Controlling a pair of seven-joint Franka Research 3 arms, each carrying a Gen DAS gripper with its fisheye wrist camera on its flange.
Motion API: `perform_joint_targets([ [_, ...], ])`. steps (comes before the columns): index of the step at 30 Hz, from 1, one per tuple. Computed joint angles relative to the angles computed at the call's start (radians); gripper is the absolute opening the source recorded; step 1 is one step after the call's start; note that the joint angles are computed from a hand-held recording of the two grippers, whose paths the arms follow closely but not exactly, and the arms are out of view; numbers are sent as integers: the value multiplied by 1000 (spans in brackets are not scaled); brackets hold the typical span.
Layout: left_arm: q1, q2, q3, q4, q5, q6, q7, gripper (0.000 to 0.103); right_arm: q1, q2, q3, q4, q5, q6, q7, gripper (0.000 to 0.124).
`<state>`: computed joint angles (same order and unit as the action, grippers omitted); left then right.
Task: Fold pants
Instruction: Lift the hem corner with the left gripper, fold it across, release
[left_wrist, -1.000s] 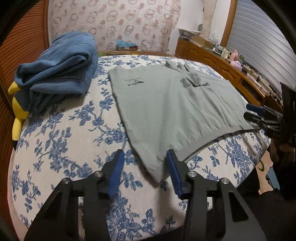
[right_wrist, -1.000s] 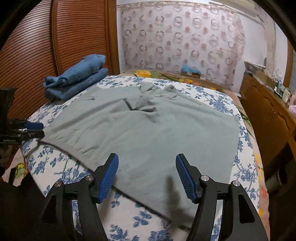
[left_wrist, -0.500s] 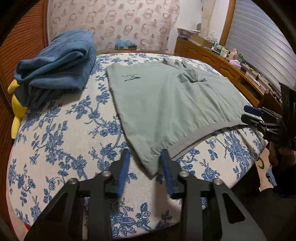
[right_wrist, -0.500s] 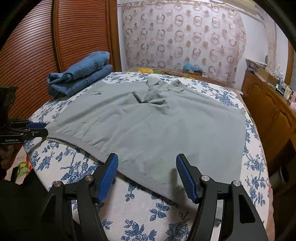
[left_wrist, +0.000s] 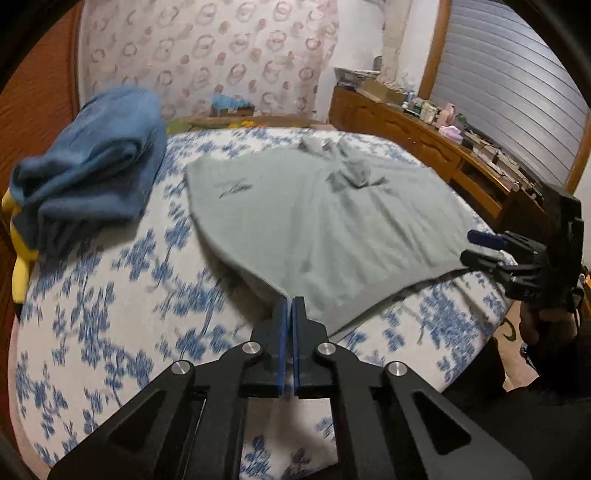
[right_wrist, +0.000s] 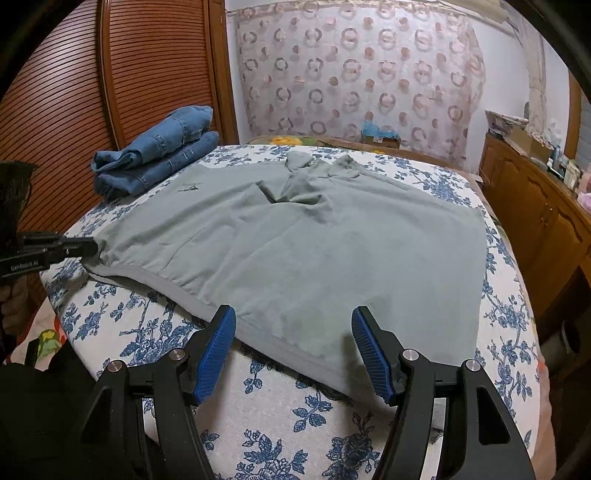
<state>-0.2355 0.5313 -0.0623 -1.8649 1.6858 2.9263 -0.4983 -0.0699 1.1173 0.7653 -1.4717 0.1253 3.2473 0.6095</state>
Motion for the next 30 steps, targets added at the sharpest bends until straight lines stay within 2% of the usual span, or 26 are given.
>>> perform_joint_targets([
  [10, -35, 45, 31, 122, -153, 33, 240, 3, -46, 13, 31, -18, -24, 11, 15, 67],
  [15, -58, 98, 43, 217, -288, 57, 417, 3, -51, -2, 21, -18, -4, -3, 26, 67],
  [19, -60, 148, 30, 303, -407, 82, 569, 3, -60, -13, 17, -27, -1, 22, 37, 67],
  [26, -31, 238, -58, 441, -639, 70, 892, 3, -94, -20, 30, -53, -38, 42, 78, 67],
  [30, -49, 258, -51, 476, -716, 49, 966, 3, -114, -21, 41, -71, -66, 55, 98, 67],
])
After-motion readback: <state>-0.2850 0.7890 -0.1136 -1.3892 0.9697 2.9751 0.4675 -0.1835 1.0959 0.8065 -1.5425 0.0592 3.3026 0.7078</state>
